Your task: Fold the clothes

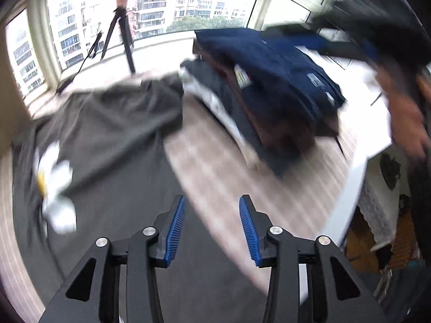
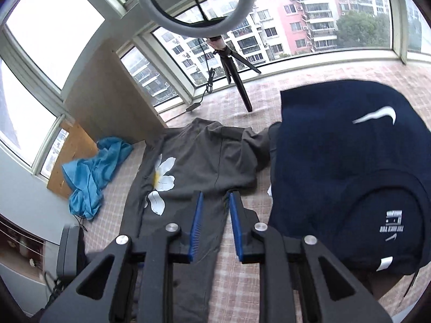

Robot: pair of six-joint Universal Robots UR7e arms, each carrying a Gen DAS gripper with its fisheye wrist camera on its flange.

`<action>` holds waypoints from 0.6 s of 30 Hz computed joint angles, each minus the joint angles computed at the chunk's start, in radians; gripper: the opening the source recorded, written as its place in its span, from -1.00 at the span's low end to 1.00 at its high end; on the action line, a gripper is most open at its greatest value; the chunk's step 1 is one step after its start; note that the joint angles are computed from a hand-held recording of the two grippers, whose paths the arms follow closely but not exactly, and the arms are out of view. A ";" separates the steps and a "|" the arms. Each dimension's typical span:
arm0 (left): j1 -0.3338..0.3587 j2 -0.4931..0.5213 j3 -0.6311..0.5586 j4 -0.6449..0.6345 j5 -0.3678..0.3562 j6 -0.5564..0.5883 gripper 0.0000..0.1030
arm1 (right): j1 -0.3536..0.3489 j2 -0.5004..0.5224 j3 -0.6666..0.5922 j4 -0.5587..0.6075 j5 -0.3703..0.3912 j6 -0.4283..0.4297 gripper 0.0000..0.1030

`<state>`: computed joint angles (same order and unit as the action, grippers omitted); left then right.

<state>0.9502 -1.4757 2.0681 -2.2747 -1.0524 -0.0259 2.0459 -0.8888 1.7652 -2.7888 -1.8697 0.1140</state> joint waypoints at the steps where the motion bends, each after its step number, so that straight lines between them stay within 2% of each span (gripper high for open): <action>1: 0.014 0.053 -0.036 -0.019 0.013 0.017 -0.22 | -0.008 -0.011 0.016 -0.010 0.011 0.009 -0.60; 4: 0.057 0.206 -0.152 -0.053 0.074 0.058 -0.22 | -0.024 -0.043 0.064 -0.047 0.023 0.033 -0.60; 7: 0.107 0.326 -0.264 -0.058 0.077 0.092 -0.22 | -0.022 -0.062 0.092 -0.087 -0.003 0.058 -0.60; 9: 0.140 0.400 -0.342 -0.046 0.069 0.111 -0.22 | -0.021 -0.061 0.088 -0.095 -0.013 0.072 -0.60; 13: 0.179 0.506 -0.431 -0.047 0.130 0.157 -0.26 | -0.005 -0.014 0.024 -0.078 -0.072 0.055 -0.60; 14: 0.193 0.516 -0.447 -0.050 0.113 0.162 -0.37 | 0.000 0.006 -0.002 -0.066 -0.094 0.047 -0.60; 15: 0.208 0.502 -0.447 -0.063 0.079 0.161 -0.65 | 0.002 0.029 -0.034 -0.048 -0.112 0.041 -0.60; 16: 0.222 0.486 -0.446 -0.075 0.042 0.159 -0.74 | 0.003 0.055 -0.069 -0.027 -0.124 0.035 -0.60; 18: 0.251 0.455 -0.447 -0.096 -0.031 0.151 -0.78 | 0.003 0.107 -0.142 0.019 -0.150 0.025 -0.60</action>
